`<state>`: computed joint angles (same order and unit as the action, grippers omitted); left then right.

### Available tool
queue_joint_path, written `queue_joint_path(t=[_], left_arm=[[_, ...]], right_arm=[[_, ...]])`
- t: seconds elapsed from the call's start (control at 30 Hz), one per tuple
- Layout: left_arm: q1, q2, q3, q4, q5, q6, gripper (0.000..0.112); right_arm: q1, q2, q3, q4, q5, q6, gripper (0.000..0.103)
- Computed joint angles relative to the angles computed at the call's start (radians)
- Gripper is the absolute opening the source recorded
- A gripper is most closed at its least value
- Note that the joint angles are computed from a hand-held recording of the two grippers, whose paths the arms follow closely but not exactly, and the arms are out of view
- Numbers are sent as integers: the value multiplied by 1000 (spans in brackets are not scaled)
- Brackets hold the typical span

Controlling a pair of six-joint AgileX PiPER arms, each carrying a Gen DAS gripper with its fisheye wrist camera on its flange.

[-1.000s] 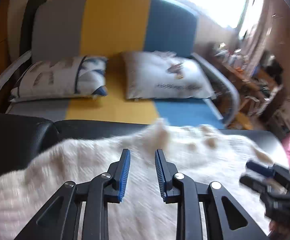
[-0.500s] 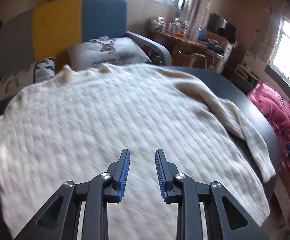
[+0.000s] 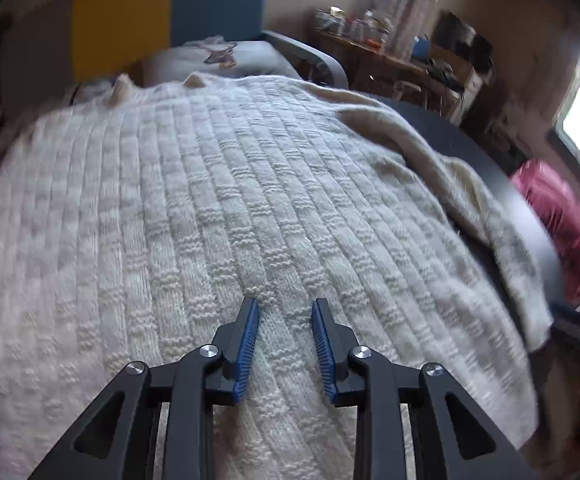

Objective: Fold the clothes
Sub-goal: 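Close the right gripper on the sleeve cuff, then lift and drag the held sleeve across the sweater body with the right gripper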

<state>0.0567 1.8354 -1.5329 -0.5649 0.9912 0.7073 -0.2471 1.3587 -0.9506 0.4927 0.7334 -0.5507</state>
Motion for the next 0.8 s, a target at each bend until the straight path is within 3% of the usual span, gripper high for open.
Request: queue_joint_path(t=[0.1,0.33,0.37,0.43,0.47,0.8], left_arm=[[20,4,8,-42,11,6,27],[32,6,17,-74,14,28,27],[35,9,14,-79,20,28,27],[42,17,6,-92,32,27,27],[44,18,5,-97,35,29,27],[36,10,17,-85,19,44,27]], right_arm=[[37,30,4,-153,-38,129,61],[81,31,26,-256,-84,227,61],[84,34,22,-271,-82,238,57],[71,36,10,-270,-67,243,25],[64,37,4,-269,-60,245,19],[67,36,-16,-309,-49,252,16]])
